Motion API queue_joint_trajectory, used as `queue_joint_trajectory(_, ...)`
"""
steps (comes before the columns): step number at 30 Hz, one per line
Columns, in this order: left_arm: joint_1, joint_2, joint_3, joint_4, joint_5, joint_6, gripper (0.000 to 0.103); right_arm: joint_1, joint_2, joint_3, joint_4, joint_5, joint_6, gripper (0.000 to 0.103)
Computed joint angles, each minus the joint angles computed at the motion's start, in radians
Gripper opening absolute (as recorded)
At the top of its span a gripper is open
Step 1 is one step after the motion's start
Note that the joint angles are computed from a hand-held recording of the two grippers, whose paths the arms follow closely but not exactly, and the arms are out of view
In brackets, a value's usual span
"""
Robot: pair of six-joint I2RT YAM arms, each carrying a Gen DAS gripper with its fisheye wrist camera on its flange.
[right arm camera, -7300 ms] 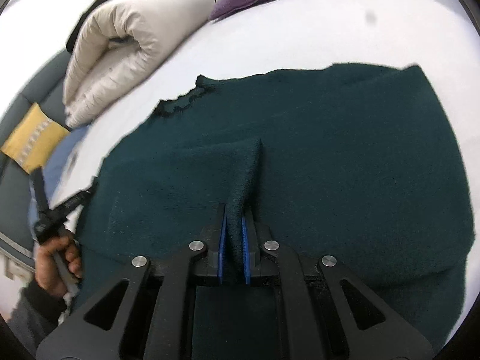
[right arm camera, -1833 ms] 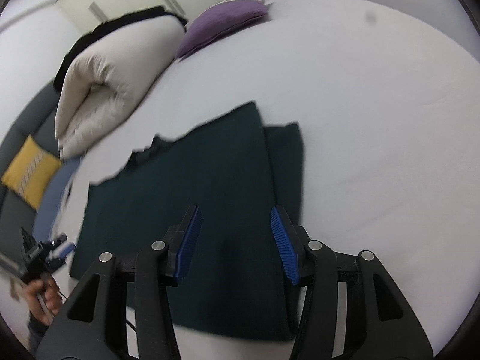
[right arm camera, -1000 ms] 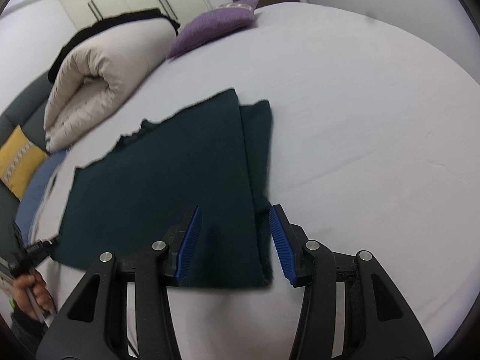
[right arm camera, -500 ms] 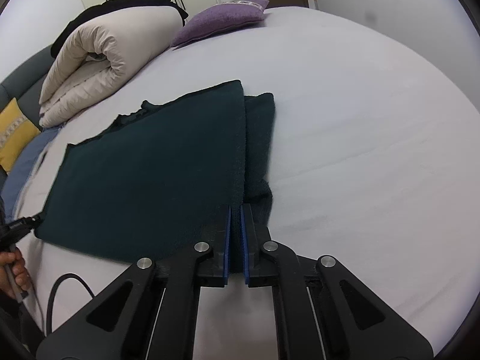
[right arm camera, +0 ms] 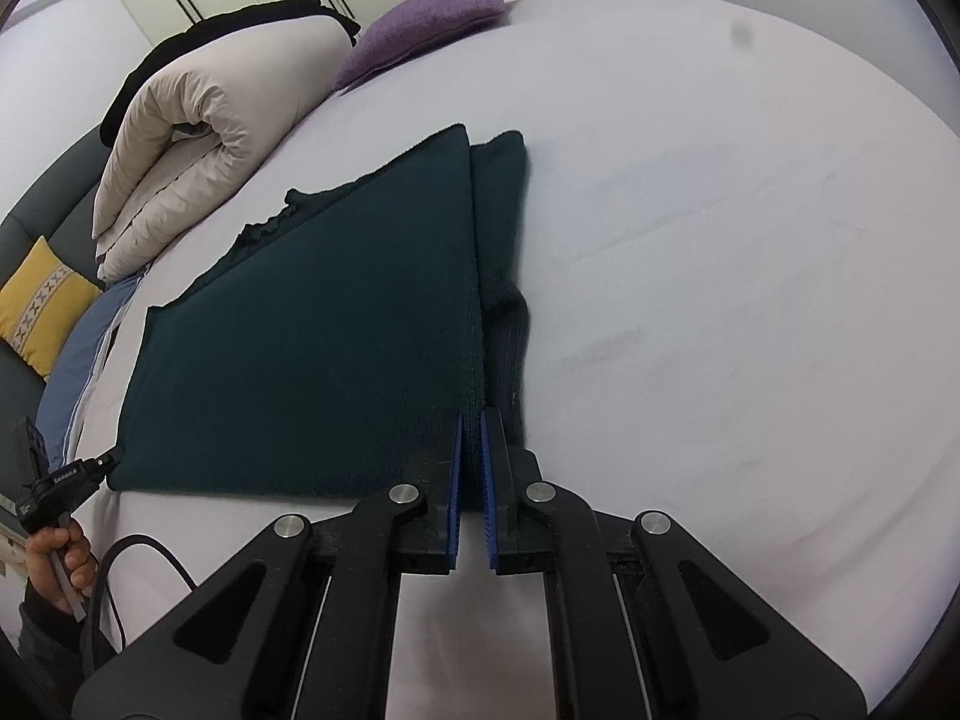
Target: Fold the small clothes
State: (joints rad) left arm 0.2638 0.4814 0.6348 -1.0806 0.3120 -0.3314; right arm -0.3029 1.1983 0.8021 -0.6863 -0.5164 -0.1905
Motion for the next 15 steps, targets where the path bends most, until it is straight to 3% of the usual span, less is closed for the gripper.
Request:
queue_joint_trajectory(5,0.054,-0.001,-0.004,-0.014,0.04,0.041,0.007,-0.007,0.017,-0.005,0.003,-0.023,0.017,0.005)
queue_joint_trajectory(13,0.018,-0.009,-0.012,-0.004,0.012,0.028,0.008,-0.031,0.038,0.018,-0.021,-0.059,-0.006,0.007)
queue_joint_trajectory(15,0.039,-0.01,-0.008,-0.017,0.03,0.037,0.011,-0.035,0.031,0.037,-0.047,-0.051,0.005,0.013)
